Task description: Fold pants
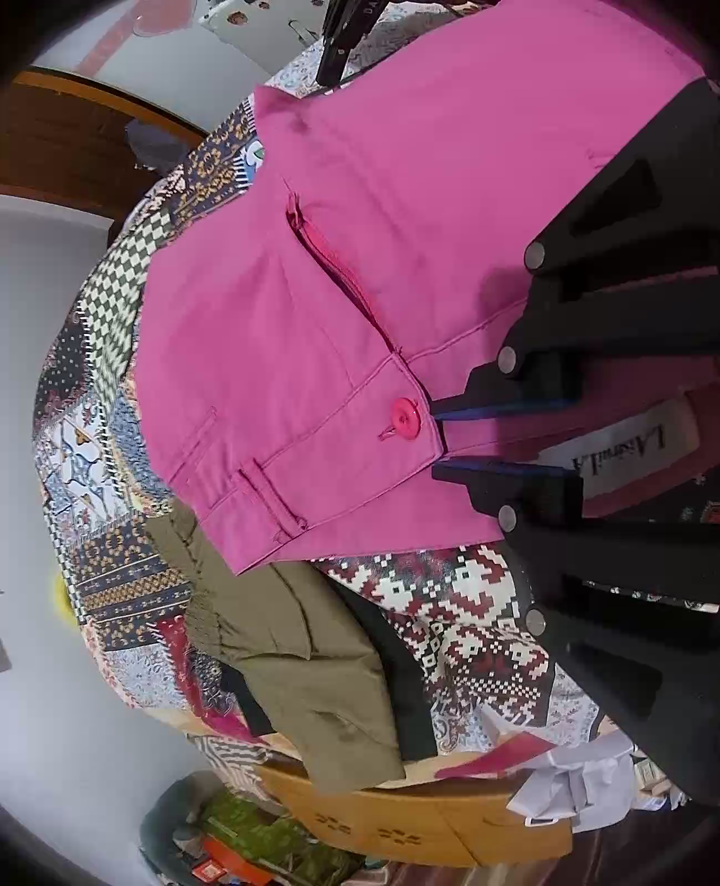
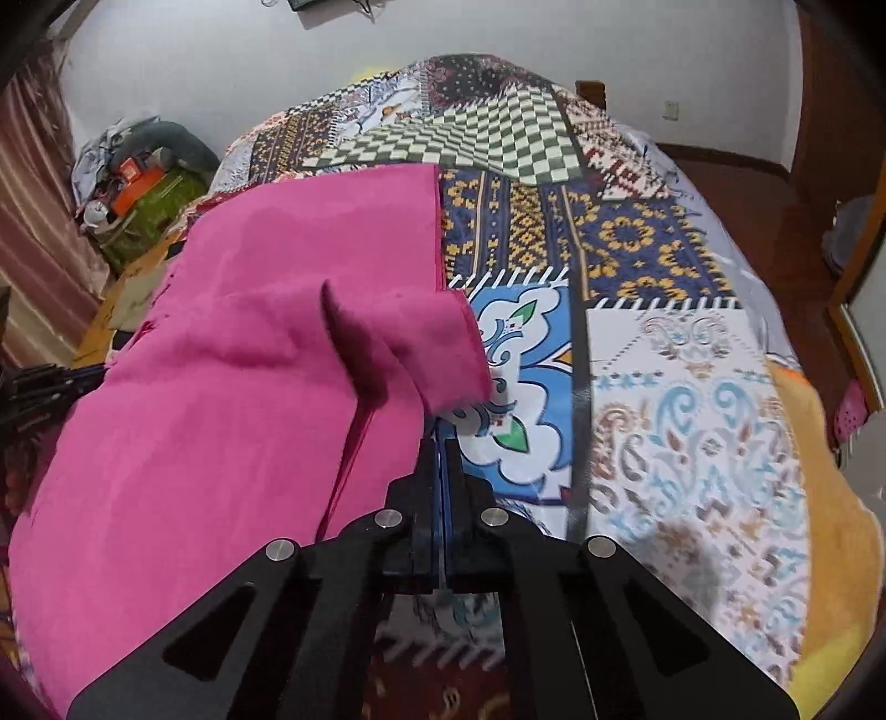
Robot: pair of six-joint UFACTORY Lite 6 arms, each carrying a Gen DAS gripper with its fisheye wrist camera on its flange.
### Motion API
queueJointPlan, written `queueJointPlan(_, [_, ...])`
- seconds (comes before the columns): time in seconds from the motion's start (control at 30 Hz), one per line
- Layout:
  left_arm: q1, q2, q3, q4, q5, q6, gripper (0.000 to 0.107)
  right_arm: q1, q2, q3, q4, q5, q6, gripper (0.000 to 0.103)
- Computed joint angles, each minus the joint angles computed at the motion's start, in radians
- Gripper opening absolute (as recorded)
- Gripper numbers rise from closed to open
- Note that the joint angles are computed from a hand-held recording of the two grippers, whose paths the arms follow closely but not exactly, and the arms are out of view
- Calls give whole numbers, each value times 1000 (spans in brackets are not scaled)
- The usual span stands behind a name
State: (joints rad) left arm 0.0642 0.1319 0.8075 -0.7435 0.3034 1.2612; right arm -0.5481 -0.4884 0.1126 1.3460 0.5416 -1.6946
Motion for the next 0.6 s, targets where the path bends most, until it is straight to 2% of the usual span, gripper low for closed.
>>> queueJointPlan(0.13, [1, -78, -31, 1, 2, 8, 21, -56, -184, -28, -206, 53, 187, 3])
queueJointPlan(0.2, [22, -77, -2, -10, 39, 9, 33, -83, -203, -10, -241, 84, 222, 7])
queueJointPlan(0.23, [31, -66, 18, -18, 55, 6, 36, -76, -206, -3, -238, 83, 236, 14])
queueJointPlan(0.27, [38, -52, 41, -26, 67, 4, 42, -88, -201, 10, -222, 93, 229, 18])
queueJointPlan(0.33, [46, -7, 98, -27, 76, -15, 46, -66, -195, 26, -190, 80, 241, 40])
queueJointPlan(0.4, [42, 45, 156, 6, 79, -64, 48, -39, -169, 51, -130, 53, 220, 47])
queueJointPlan(0.6, [30, 239, 328, 83, 126, -211, 51, 85, 32, 144, 116, -58, 59, 55])
